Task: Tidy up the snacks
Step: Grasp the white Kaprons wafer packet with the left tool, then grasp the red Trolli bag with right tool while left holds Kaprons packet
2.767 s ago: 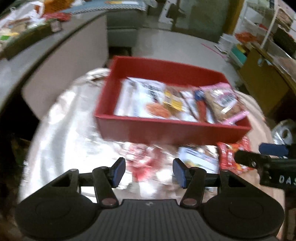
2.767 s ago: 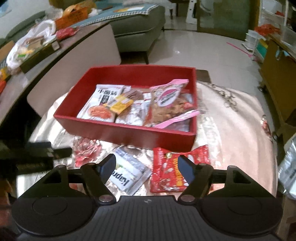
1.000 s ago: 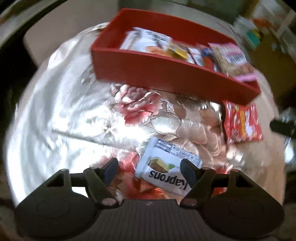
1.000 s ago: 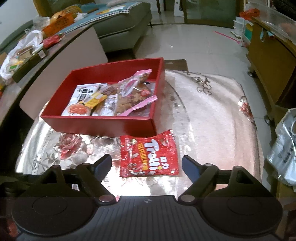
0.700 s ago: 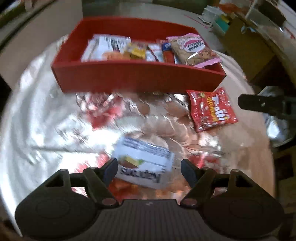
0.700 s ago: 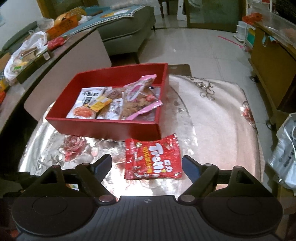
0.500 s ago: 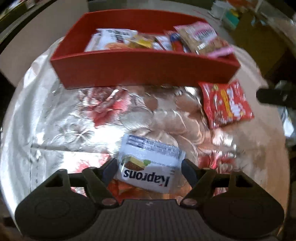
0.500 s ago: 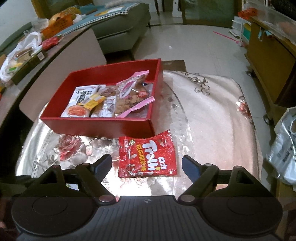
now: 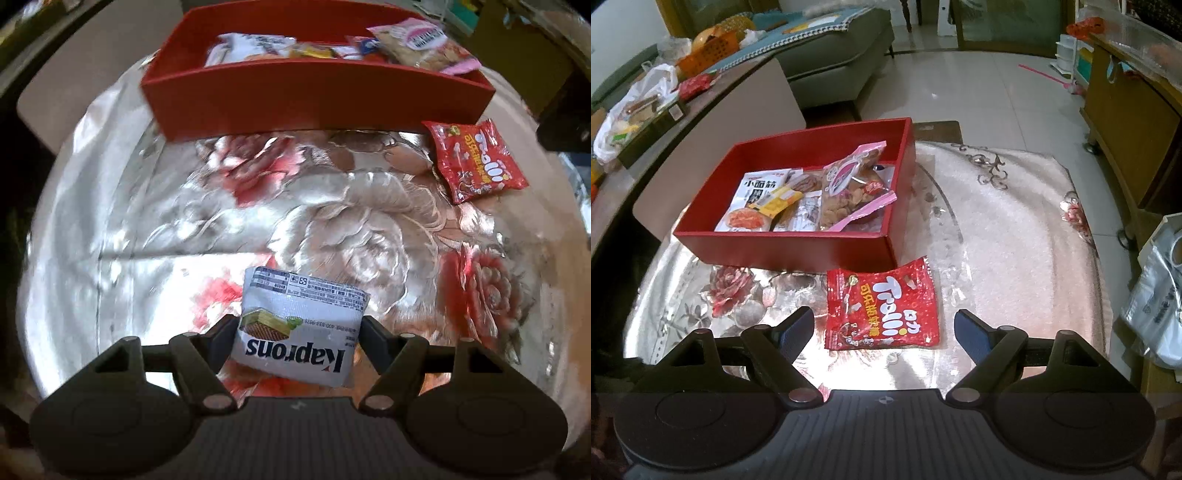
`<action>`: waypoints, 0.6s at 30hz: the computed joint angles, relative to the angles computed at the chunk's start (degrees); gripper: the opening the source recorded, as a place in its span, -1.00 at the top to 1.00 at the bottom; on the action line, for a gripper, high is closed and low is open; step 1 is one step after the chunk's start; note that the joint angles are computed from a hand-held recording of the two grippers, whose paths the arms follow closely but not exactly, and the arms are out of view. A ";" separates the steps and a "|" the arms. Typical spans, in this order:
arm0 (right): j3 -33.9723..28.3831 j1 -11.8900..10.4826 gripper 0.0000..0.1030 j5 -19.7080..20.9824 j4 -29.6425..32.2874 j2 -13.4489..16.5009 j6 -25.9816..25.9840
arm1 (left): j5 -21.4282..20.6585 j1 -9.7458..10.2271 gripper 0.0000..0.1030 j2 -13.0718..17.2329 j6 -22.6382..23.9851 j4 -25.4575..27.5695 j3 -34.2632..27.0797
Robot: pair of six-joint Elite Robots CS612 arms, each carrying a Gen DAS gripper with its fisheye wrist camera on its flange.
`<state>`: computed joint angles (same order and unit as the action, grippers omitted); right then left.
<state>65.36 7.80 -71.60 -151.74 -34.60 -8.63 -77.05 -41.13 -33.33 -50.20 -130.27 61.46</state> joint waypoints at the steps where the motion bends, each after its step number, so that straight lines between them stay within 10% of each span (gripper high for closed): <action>1: -0.09 0.12 -0.70 -0.03 0.40 0.05 -0.47 | 0.44 -0.05 -0.27 -0.67 0.65 -0.72 1.16; 18: -11.38 3.02 -0.71 -8.42 6.53 7.56 -0.43 | -2.94 1.13 -0.27 -1.10 0.37 -8.57 3.06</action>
<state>53.98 10.82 -80.02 -145.22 -27.04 -9.06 -80.00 -40.00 -34.42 -49.83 -138.84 64.52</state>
